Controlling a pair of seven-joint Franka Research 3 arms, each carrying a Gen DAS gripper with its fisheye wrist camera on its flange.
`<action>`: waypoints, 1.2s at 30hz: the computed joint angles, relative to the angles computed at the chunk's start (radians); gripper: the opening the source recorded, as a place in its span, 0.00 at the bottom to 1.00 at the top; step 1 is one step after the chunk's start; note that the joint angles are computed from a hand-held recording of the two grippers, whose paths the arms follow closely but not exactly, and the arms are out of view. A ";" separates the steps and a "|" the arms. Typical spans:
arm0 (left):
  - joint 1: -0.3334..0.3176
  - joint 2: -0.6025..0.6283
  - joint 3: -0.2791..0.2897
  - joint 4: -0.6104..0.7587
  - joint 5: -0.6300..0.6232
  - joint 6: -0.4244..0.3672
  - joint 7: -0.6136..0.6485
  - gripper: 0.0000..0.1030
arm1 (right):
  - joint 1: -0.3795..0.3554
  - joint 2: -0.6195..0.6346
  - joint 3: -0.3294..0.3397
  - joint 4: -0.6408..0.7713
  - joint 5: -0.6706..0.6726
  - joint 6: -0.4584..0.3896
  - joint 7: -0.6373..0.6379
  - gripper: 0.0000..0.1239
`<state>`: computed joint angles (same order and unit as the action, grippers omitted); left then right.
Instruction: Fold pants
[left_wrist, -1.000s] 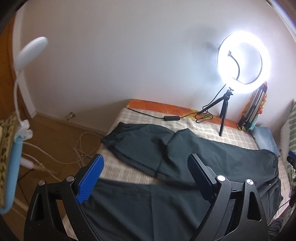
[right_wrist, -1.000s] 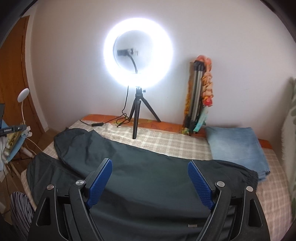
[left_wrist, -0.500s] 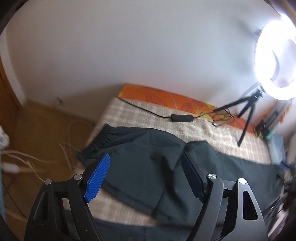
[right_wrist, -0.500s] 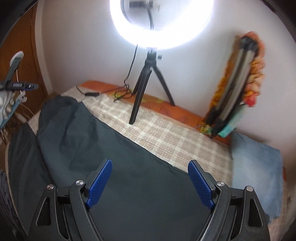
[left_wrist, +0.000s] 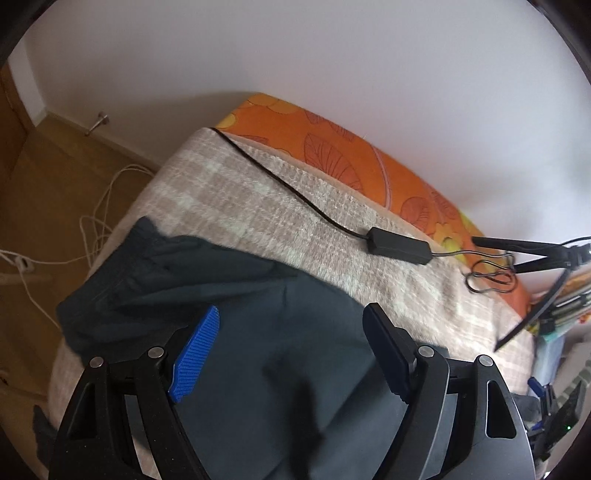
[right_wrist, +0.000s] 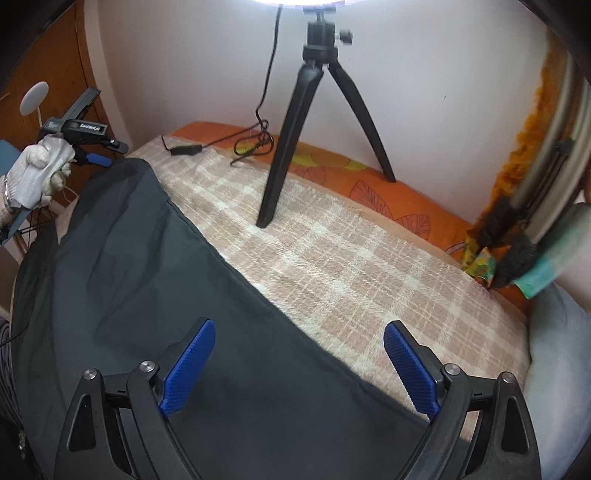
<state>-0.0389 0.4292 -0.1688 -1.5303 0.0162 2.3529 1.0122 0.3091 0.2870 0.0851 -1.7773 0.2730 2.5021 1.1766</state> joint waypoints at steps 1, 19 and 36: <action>-0.007 0.017 0.005 0.022 0.012 -0.011 -0.010 0.78 | -0.007 0.013 0.003 0.015 0.007 -0.020 -0.019 0.77; -0.092 0.104 0.079 0.106 0.258 -0.044 -0.128 0.49 | -0.014 0.066 -0.003 0.074 0.003 -0.159 -0.117 0.74; -0.005 -0.126 0.031 -0.235 0.205 0.244 -0.084 0.05 | 0.063 -0.116 -0.004 -0.135 -0.160 0.006 0.026 0.00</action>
<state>-0.0438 0.3028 -0.1374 -1.7653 0.2215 2.5967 0.9279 0.3720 0.1709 0.0813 -1.9127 0.1126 2.5085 1.2030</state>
